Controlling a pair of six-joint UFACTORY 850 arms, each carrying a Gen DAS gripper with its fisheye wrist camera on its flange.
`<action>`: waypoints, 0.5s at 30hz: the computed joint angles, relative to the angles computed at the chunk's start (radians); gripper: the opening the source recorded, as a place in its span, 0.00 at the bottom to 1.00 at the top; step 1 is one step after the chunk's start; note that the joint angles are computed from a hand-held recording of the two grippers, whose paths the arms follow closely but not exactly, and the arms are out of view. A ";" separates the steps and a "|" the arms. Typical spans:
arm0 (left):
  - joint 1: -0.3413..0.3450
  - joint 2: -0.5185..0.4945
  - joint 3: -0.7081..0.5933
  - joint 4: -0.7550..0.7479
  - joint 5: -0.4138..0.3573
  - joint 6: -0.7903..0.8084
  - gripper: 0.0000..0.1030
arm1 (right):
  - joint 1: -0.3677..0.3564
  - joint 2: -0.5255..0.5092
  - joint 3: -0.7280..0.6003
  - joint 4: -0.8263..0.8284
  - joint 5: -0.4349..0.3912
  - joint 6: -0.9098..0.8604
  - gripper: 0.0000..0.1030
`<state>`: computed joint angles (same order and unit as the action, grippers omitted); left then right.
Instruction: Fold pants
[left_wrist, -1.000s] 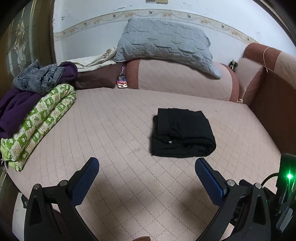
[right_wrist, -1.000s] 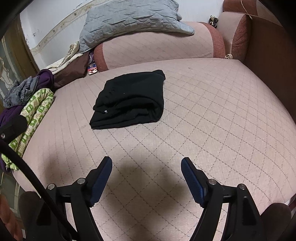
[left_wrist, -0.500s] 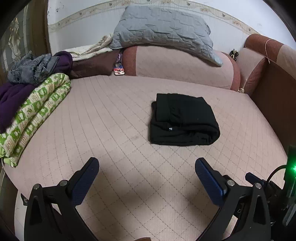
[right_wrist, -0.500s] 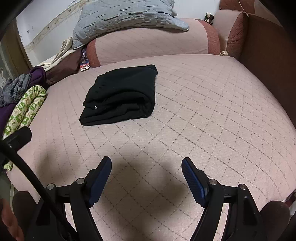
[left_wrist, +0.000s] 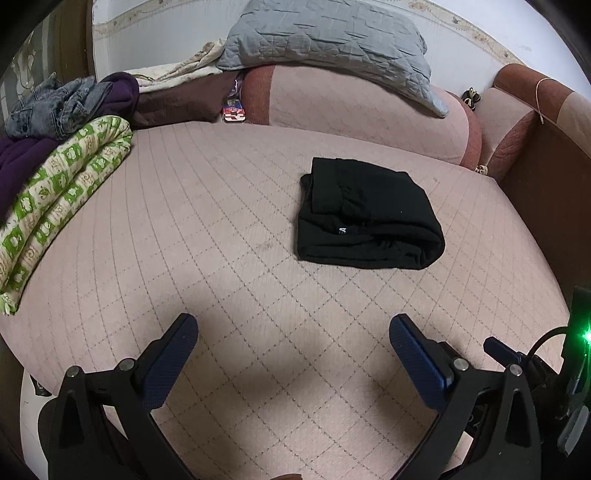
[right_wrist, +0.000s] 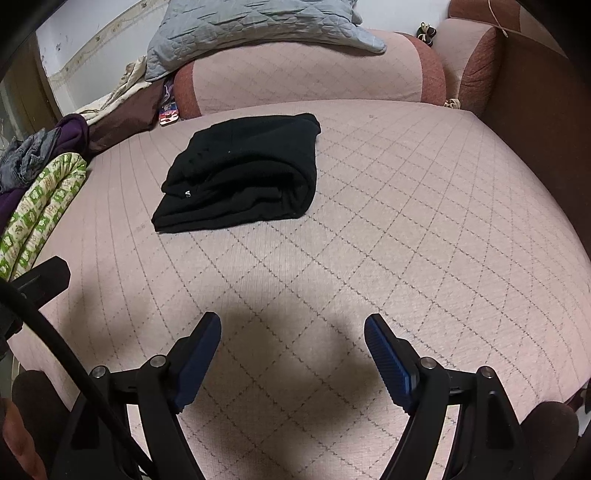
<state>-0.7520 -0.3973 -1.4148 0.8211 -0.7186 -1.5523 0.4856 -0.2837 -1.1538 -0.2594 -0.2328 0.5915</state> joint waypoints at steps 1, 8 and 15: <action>0.001 0.000 0.001 -0.003 0.001 0.001 1.00 | 0.001 -0.001 -0.001 -0.001 -0.001 0.000 0.82; 0.007 -0.002 0.003 -0.017 0.017 0.014 1.00 | 0.000 0.003 0.000 -0.060 0.001 0.056 0.83; 0.009 -0.002 0.008 -0.031 0.026 0.025 1.00 | -0.009 0.004 0.001 -0.052 -0.001 0.056 0.84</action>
<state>-0.7427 -0.3996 -1.4072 0.7900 -0.6929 -1.5268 0.4767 -0.2794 -1.1530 -0.3117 -0.2334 0.6477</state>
